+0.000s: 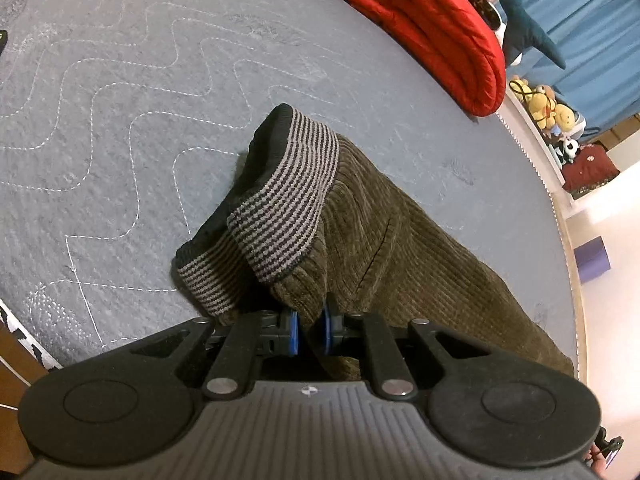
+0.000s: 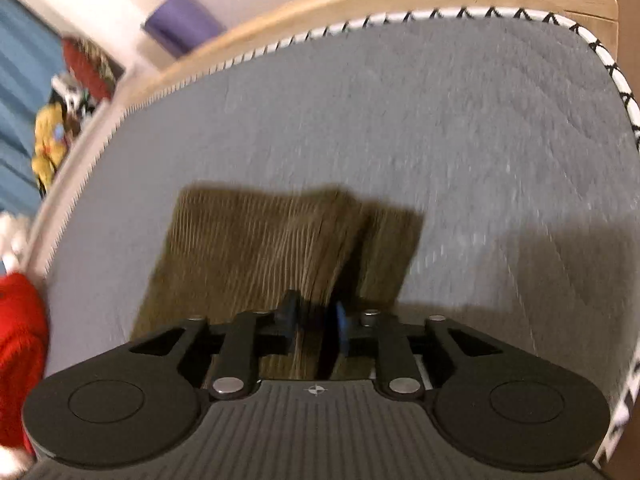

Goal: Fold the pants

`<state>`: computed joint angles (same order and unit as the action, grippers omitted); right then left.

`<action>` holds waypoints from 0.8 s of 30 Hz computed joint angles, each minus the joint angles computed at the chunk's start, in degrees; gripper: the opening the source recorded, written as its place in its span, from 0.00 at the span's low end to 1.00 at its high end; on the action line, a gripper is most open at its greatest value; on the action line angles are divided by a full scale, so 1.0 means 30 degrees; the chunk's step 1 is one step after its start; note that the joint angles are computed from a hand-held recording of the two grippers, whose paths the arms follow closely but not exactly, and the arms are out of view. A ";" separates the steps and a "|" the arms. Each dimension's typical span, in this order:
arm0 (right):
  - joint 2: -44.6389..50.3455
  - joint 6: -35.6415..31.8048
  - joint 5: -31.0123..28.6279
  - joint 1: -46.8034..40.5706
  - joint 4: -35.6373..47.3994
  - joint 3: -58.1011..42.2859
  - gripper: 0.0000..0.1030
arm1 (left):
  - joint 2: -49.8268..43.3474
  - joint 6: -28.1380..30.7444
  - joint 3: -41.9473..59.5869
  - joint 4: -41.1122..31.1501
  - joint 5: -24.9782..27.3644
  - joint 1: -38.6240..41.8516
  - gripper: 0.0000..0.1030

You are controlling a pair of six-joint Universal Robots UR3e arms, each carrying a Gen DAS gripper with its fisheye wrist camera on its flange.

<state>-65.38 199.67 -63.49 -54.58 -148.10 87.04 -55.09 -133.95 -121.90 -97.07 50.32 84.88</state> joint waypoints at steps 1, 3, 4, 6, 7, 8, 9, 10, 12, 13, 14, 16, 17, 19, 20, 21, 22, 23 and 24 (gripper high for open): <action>0.0146 0.0390 -0.0115 0.0068 -0.0513 -0.0002 0.23 | 0.0403 0.0057 -0.0038 -0.0304 -0.0167 0.0266 0.12; -0.0006 0.0765 -0.0813 0.0072 -0.1106 0.0170 0.11 | 0.1277 0.0750 0.0205 -0.1583 -0.0538 0.1062 0.12; -0.0352 0.0981 -0.1310 0.0235 -0.1337 0.0324 0.11 | 0.1941 0.0941 0.0260 -0.2180 -0.0626 0.1413 0.12; -0.1471 0.0777 -0.3007 0.0818 -0.1526 0.0800 0.10 | 0.2797 0.1387 0.0281 -0.2770 -0.0306 0.1886 0.12; -0.1934 0.0465 -0.3707 0.0908 -0.1890 0.1437 0.10 | 0.2616 0.0992 0.0254 -0.2200 0.0221 0.1431 0.12; -0.2059 0.0436 -0.5098 0.1377 -0.1662 0.1348 0.10 | 0.2238 0.0482 0.0271 -0.1755 0.0680 0.1034 0.12; -0.1700 0.0492 -0.6180 0.1610 -0.1018 0.0766 0.10 | 0.1762 -0.0108 0.0280 -0.1194 0.1186 0.0596 0.12; -0.1224 0.0352 -0.6457 0.1538 -0.0149 0.0263 0.10 | 0.1274 -0.0506 0.0378 -0.0729 0.1555 0.0192 0.14; -0.0071 -0.0243 -0.5583 0.1231 0.1509 -0.0959 0.12 | 0.1074 -0.1042 0.0322 -0.0147 0.1882 -0.0004 0.25; 0.0142 -0.0169 -0.4954 0.0878 0.1121 -0.0864 0.17 | 0.1358 -0.1377 0.0184 0.0309 0.2068 0.0081 0.35; 0.0263 -0.0095 -0.4246 0.0568 0.0845 -0.0860 0.19 | 0.1808 -0.1550 0.0012 0.0701 0.2238 0.0283 0.46; 0.0437 -0.0719 -0.3370 0.0187 -0.0162 -0.0700 0.39 | 0.2601 -0.1136 0.0054 0.0369 0.1986 0.1143 0.49; 0.0224 -0.1080 -0.3419 0.0002 -0.1231 -0.0018 0.57 | 0.3000 -0.0760 0.0210 -0.0205 0.1630 0.1645 0.50; 0.0486 -0.1541 -0.3768 -0.0022 -0.2359 -0.0044 0.64 | 0.3821 -0.0197 0.0522 -0.0833 0.0758 0.2342 0.50; 0.0743 -0.2019 -0.3097 -0.0449 -0.2591 0.0005 0.64 | 0.4046 0.0000 0.0662 -0.0433 0.0454 0.2171 0.52; 0.1070 -0.2416 -0.2024 -0.0753 -0.2135 -0.0315 0.64 | 0.3648 -0.0138 0.0893 0.0764 0.0217 0.1414 0.55; 0.1382 -0.2998 -0.1057 -0.1009 -0.1345 -0.0721 0.64 | 0.3062 -0.0029 0.1217 0.1928 -0.0093 0.0564 0.65; 0.1463 -0.3681 -0.0974 -0.0952 -0.0910 -0.0815 0.66 | 0.2380 0.0055 0.1606 0.2773 -0.0261 -0.0239 0.79; 0.1709 -0.4516 -0.1222 -0.0780 -0.1231 -0.0942 0.66 | 0.1118 0.0003 0.2073 0.4003 -0.0338 -0.1391 0.85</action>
